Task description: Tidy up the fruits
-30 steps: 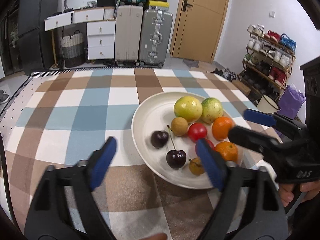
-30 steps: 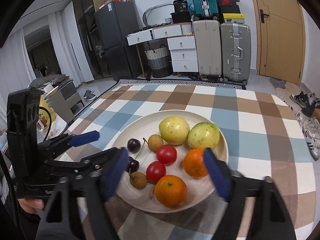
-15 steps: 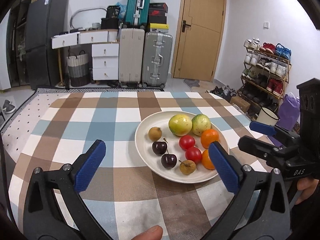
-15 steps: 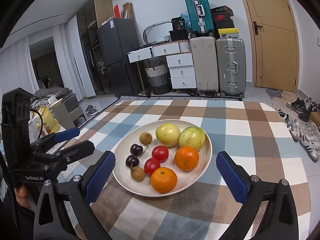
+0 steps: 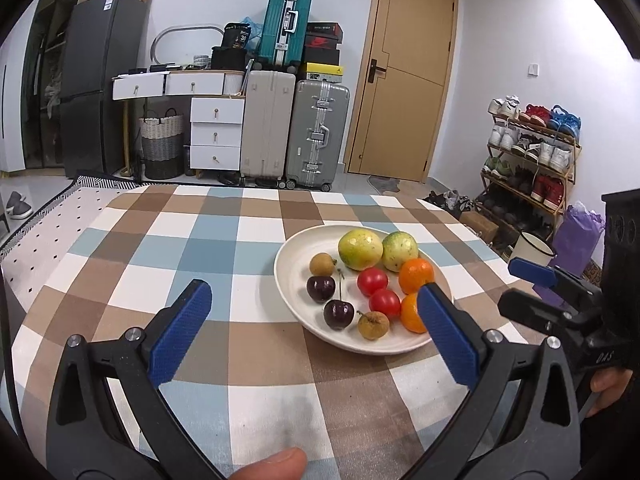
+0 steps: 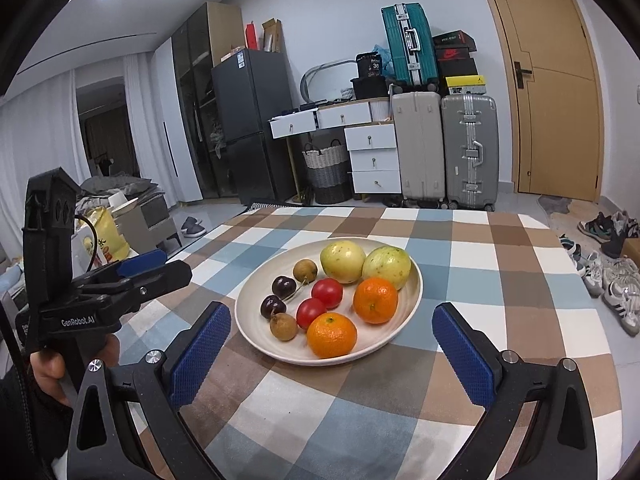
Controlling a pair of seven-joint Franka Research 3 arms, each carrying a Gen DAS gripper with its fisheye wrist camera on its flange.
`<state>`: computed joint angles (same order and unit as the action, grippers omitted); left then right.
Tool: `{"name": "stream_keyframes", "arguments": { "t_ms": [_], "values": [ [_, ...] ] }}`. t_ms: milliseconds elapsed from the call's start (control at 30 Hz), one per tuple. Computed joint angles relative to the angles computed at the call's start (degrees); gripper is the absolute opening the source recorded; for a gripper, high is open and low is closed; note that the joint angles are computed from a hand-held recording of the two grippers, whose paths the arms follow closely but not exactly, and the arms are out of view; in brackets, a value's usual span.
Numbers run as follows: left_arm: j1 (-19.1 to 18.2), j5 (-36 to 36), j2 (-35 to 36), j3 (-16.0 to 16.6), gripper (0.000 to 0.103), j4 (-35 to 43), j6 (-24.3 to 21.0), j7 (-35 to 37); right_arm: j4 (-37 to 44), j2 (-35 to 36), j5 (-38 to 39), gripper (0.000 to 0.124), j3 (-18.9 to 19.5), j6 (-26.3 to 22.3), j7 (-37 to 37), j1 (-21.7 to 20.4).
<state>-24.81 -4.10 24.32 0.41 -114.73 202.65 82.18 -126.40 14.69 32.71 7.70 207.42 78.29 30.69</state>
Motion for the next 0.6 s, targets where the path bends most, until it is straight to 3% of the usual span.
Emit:
{"name": "stream_keyframes", "arguments": {
  "t_ms": [233, 600],
  "values": [
    [-4.48, -6.09, 1.02, 3.50, 0.103, 0.12, 1.27, 5.15, -0.72, 0.21, -1.71, 0.103, 0.65, 1.62, 3.00, -1.42],
    [-2.56, -5.33, 1.50, 1.54, 0.103, 0.52, 1.78, 5.50, -0.28, 0.00, 2.70, 0.103, -0.43, 2.11, -0.88, 0.81]
  ]
}}
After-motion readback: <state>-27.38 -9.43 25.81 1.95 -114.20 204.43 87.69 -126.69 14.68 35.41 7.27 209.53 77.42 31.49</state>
